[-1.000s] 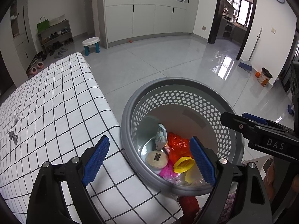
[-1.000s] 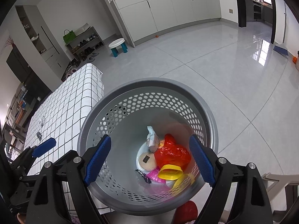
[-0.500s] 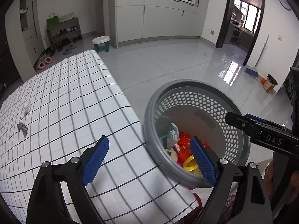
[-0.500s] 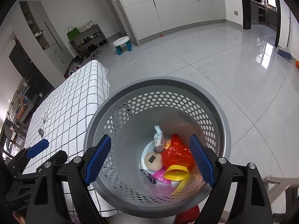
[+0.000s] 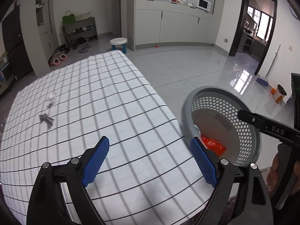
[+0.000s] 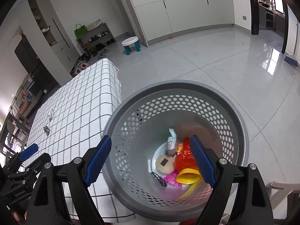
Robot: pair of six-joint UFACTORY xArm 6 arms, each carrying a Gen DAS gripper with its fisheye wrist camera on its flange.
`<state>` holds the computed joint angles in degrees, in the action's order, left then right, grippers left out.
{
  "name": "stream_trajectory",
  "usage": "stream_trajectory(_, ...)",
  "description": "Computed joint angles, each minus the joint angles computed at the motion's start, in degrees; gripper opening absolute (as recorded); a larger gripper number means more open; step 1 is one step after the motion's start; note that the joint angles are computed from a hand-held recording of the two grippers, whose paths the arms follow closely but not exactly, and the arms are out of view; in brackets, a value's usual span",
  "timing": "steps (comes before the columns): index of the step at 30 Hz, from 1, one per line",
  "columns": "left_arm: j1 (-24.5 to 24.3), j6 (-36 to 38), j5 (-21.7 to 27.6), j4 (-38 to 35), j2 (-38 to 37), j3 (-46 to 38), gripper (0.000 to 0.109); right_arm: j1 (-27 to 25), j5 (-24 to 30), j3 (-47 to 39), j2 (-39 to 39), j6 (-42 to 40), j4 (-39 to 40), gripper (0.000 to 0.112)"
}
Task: Collect trash
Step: 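Move both tools back from the basket toward the cloth and paper on the table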
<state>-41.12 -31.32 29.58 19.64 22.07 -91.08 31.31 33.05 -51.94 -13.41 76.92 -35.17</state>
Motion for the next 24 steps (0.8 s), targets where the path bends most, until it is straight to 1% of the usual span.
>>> stream_trajectory(2, 0.61, -0.57, -0.45, 0.97, -1.2, 1.46, 0.087, 0.66, 0.55, -1.2, 0.68, 0.38, -0.44, 0.082)
stream_trajectory(8, 3.02, -2.06, -2.04, 3.26, -5.29, 6.26, 0.087, 1.77, -1.15, -5.01, 4.11, -0.28, 1.57, 0.082)
stream_trajectory(18, 7.69, -3.56, -3.76, 4.95, -10.41, 11.63, 0.087, 5.53, 0.25, -17.85, 14.56, -4.74, 3.72, 0.082)
stream_trajectory(24, 10.8, -5.34, -4.69, 6.4, -10.74, 12.37, 0.087, 6.75, 1.22, -26.27, 21.43, -8.99, 6.16, 0.082)
